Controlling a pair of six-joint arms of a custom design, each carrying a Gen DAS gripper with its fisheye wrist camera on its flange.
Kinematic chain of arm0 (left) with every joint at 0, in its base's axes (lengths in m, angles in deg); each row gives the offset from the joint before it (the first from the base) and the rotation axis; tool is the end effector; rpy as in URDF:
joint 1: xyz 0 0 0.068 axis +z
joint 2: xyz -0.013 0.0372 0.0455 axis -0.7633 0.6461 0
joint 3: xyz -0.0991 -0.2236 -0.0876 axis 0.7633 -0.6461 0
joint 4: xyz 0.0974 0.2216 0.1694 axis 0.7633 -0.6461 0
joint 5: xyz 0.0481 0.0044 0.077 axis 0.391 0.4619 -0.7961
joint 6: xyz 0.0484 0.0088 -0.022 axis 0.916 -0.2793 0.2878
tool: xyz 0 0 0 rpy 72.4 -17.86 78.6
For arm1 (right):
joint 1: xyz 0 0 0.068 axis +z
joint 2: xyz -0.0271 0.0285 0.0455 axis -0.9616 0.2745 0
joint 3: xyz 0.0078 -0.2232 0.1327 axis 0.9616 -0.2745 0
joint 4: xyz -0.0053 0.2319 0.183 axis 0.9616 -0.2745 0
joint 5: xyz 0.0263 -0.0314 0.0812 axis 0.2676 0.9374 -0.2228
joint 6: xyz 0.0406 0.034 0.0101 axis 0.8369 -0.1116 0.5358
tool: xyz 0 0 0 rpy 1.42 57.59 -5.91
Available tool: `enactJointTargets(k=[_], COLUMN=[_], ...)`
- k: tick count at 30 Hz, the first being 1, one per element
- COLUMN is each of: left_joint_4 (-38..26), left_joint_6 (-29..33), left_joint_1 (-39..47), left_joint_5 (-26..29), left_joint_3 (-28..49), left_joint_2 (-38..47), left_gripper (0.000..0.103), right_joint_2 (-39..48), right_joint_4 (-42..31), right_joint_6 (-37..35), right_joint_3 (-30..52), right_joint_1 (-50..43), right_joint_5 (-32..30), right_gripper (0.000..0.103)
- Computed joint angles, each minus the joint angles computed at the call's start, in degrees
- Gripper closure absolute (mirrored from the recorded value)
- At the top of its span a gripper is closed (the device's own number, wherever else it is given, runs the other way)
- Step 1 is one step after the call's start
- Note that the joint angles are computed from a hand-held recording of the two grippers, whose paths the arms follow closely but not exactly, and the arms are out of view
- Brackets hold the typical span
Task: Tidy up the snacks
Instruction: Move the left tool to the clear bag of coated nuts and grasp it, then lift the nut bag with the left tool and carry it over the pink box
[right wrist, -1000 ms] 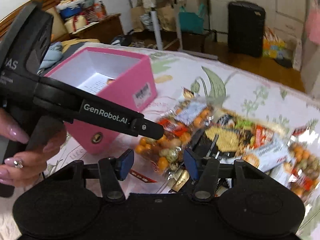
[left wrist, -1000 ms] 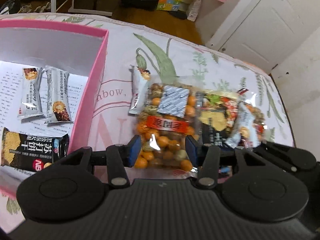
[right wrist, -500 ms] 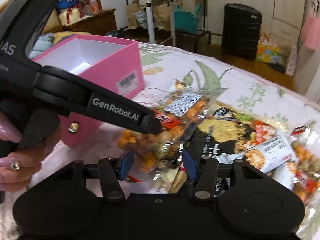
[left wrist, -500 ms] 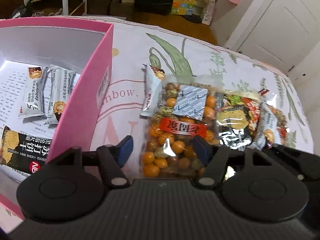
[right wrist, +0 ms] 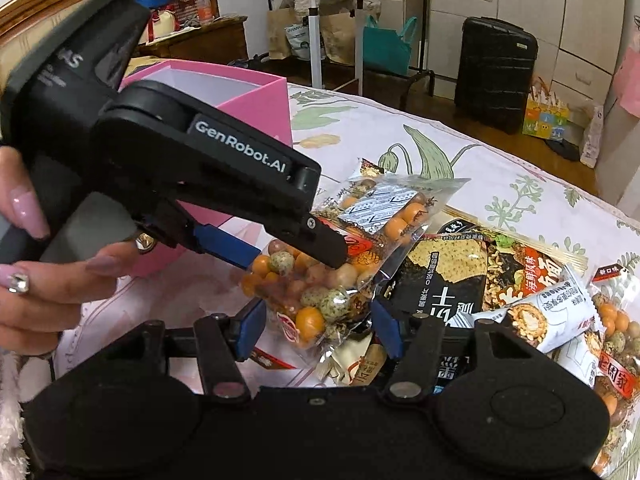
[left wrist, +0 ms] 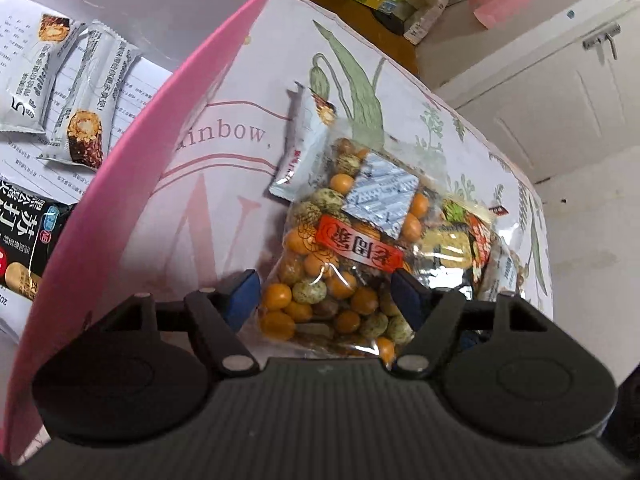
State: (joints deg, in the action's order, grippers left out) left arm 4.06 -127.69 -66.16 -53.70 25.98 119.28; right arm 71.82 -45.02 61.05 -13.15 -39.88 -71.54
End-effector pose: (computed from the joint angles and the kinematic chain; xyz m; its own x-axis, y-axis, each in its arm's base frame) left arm 0.2685 -0.0840 0.0335 -0.7447 -0.6030 -0.2861 -0.3837 0.7375 -0.5558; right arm 0.2818 0.2025 0.0657 -0.4950 -0.5941 -0.6340 -0.8003 0.5959 0.0665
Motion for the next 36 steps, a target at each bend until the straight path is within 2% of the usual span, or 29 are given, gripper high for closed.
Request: enactJointTargets(k=[3,6,10,12,16,17,20,25,27,32,36], left_joint_4=[-2.8,-4.9,-8.1,-8.7,-12.8,-13.3,-11.4,-6.8,-6.0,-10.0,-10.3], left_joint_6=[1.1,1.2,1.1,0.1,1.0,1.7,2.4,0.8,0.1,2.9,4.2], left_joint_1=[-0.4,-1.4,-2.5,-3.4,-6.9,-7.2,-6.3,-3.1,-3.4,-8.8,-9.2], left_joint_5=[2.1,5.0,9.2,7.3,-4.4,-5.8,-4.7,1.4,1.8,-4.3,-4.1], left_joint_3=[0.2,-0.1,0.6,0.5,1.3,1.9,1.7,0.1,-0.5,0.0,-0.8], left_joint_2=[-1.3,-2.4,-2.0,-2.4,-4.8,-4.3,-2.8,-1.6,-1.7,-4.4,-5.7], left_gripper=[0.032,0.032,0.033,0.033,0.032,0.032,0.033,0.042,0.042,0.042,0.042], right_joint_2=[-0.6,-1.7,-2.4,-1.7,0.1,0.5,2.7,3.0,2.2,0.0,-1.4], right_joint_4=[1.3,1.0,2.0,2.7,3.9,4.5,4.5,8.3,7.5,5.6,2.9], right_joint_6=[-0.1,1.2,-0.9,-1.7,-2.8,-3.3,-2.0,-1.8,-1.2,0.8,2.3], right_joint_3=[-1.1,-1.8,-3.4,-3.7,-3.8,-3.8,-2.6,-4.0,-4.3,-4.8,-4.6], right_joint_1=[0.0,0.0,2.0,3.1,4.9,5.3,6.3,8.2,8.5,9.7,9.7], right_joint_5=[0.0,-0.8,1.5,2.3,3.5,4.2,6.1,9.3,9.8,11.3,11.3], right_gripper=[0.034,0.025,0.019,0.014,0.007,0.006,0.003,0.005,0.007,0.009,0.010])
